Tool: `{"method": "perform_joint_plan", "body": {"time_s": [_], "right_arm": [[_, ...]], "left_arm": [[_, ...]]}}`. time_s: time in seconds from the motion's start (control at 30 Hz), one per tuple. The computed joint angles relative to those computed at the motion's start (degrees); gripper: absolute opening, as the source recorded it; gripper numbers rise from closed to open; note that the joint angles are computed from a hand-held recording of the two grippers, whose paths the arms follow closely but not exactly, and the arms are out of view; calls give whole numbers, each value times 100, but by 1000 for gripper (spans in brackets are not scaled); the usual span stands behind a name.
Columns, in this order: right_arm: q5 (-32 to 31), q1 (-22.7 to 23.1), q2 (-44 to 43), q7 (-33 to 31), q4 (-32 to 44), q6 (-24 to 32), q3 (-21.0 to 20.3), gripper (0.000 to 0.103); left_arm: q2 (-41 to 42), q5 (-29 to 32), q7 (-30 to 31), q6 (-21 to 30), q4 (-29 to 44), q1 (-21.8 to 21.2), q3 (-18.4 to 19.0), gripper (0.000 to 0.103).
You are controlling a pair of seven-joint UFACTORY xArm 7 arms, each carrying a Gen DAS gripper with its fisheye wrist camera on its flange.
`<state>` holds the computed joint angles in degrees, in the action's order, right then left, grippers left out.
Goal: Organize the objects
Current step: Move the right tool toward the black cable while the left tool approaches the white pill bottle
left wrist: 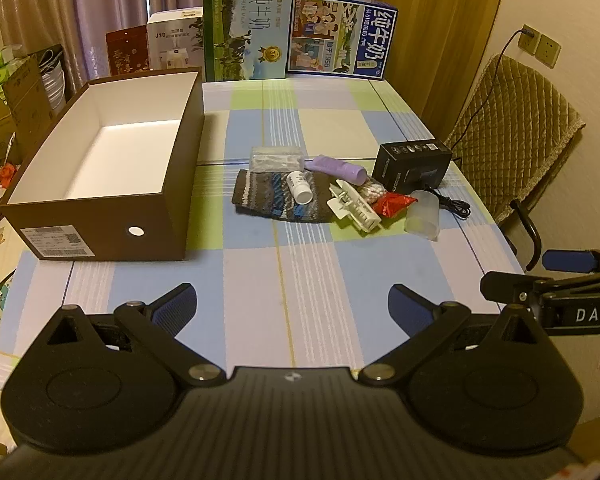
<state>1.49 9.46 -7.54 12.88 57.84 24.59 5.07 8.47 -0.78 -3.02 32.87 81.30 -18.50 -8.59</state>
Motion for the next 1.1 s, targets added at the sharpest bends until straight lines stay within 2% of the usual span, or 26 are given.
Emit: {"method": "perform_joint_plan", "body": {"time_s": [0.5, 1.1], "right_arm": [[210, -28, 144, -267, 134, -12, -68, 101], [838, -173, 625, -1179, 582, -24, -175, 101]], "left_arm": [[287, 232, -283, 85, 355, -115, 32, 101], [788, 551, -735, 245, 990, -322, 107, 101]]}}
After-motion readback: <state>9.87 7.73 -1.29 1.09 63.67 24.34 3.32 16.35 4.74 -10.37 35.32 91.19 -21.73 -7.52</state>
